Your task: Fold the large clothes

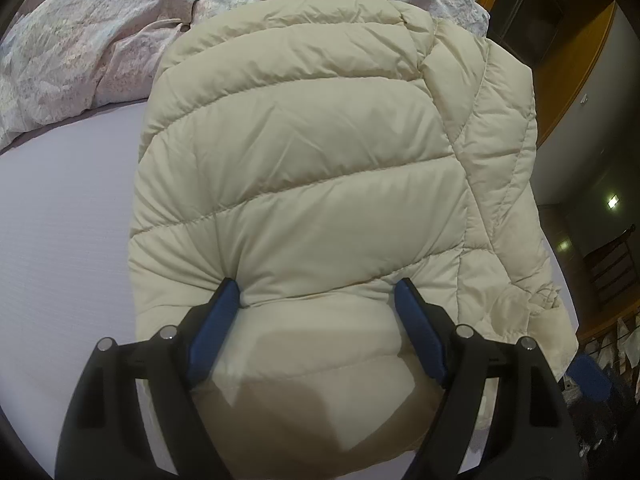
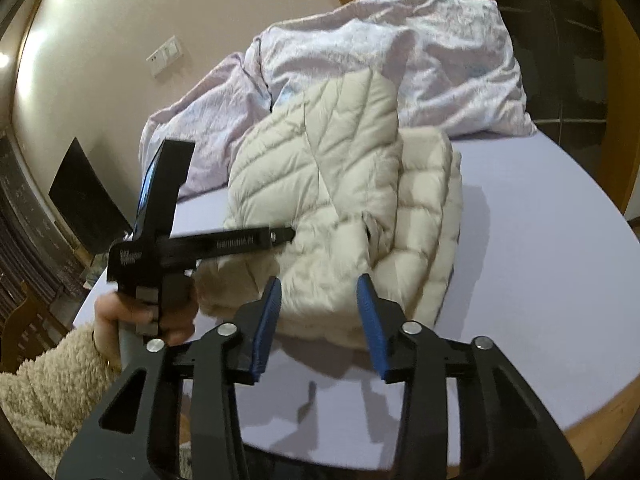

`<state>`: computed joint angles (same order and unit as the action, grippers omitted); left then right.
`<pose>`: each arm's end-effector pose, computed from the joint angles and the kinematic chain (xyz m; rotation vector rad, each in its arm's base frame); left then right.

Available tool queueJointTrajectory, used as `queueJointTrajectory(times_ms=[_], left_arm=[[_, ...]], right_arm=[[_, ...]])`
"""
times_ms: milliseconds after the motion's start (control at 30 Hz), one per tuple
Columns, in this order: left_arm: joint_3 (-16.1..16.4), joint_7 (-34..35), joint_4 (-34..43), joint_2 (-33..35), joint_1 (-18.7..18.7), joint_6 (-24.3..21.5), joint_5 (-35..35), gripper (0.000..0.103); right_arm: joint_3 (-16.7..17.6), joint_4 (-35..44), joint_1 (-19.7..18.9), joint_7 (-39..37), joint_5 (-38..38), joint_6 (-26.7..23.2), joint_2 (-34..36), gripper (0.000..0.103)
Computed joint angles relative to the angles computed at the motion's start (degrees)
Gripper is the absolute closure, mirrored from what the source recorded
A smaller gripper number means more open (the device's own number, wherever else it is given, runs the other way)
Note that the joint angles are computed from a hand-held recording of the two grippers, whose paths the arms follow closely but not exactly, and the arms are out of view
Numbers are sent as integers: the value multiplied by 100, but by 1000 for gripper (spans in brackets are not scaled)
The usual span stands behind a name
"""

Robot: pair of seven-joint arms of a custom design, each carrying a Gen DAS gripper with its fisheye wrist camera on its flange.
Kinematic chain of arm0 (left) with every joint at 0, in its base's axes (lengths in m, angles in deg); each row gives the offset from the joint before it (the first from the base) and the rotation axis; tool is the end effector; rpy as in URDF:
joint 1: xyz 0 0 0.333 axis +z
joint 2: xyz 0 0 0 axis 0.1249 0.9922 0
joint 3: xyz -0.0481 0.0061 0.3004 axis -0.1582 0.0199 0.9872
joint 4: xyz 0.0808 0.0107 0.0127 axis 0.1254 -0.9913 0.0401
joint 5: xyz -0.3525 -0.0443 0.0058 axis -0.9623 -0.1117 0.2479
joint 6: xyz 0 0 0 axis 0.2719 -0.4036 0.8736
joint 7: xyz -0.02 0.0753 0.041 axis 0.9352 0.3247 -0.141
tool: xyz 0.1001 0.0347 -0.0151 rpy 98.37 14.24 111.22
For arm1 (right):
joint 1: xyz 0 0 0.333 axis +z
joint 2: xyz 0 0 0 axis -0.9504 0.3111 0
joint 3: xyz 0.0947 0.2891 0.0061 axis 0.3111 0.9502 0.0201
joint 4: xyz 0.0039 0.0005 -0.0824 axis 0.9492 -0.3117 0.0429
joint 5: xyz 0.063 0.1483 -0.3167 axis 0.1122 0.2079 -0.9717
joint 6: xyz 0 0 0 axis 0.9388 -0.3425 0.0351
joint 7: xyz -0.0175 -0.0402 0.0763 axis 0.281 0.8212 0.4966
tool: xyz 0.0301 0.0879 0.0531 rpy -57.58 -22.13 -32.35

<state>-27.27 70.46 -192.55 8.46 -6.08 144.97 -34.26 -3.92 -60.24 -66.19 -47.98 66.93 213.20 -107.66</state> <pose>0.4754 -0.2541 0.4626 -2.1269 1.6916 -0.7968 0.4427 -0.0057 0.4822 -1.7995 1.1986 -0.1596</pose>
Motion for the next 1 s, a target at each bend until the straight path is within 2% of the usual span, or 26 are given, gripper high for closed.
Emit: queueJointTrajectory(times_ms=[100,400,700,833,1000], left_arm=[[-2,9,-7,-9,0,-2,-8,24],[-5,24,11,-1,2,-24,5,24],[-5,115,57,40,-6,-15,-24,24],[10,243,33,17,14,46,-116,24],[49,621,-68,-112,28,203,-549,26]], right_arm=[[72,108,95,-125,286,254,131,67],[173,418,243,-533,853,535,467,68],[343,809,256,-224,731,813,1040,69],[435,902,231,273,309,1090,1305,72],[472,1032,176,712,-60,1148,1581,77]])
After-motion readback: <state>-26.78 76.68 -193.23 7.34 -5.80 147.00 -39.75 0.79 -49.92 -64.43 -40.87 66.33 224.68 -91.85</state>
